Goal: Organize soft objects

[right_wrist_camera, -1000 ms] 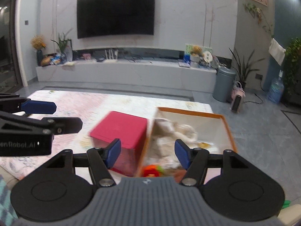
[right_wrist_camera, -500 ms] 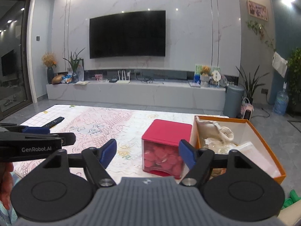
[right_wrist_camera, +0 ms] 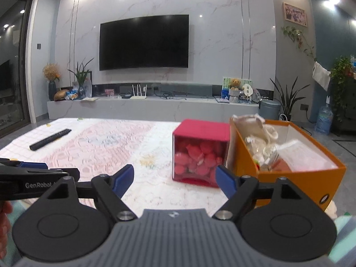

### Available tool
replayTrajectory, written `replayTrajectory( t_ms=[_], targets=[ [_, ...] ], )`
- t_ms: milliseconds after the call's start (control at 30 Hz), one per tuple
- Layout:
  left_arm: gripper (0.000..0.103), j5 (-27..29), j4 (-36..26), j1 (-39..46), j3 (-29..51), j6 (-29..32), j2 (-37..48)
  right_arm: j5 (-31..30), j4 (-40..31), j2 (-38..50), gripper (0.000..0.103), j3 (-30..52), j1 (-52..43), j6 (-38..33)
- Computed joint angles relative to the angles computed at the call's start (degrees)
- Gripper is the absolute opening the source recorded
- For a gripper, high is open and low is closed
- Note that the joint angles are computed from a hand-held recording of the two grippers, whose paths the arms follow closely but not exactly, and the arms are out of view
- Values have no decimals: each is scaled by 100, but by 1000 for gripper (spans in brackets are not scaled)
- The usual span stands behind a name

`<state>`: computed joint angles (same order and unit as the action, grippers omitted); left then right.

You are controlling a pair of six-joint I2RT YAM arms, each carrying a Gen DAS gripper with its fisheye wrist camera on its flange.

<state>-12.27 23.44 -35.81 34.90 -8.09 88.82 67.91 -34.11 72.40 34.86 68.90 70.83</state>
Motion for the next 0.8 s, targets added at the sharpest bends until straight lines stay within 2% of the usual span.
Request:
replayTrajectory(
  t_ms=[133,300,433,800],
  targets=[
    [77,-278,835,-131,-237,546,430,38,327,258,79,-315,56,121],
    [77,-199,528,-98,-47,513,578,-552,1186,84,79,-721,-341,-178],
    [77,-114,294,0,82,350,649,-657,1295,200,80,-735,-435,-154],
    [77,-237,192,-59,93,350,624,-724,1264,258,82,-710,-417,-73]
  ],
)
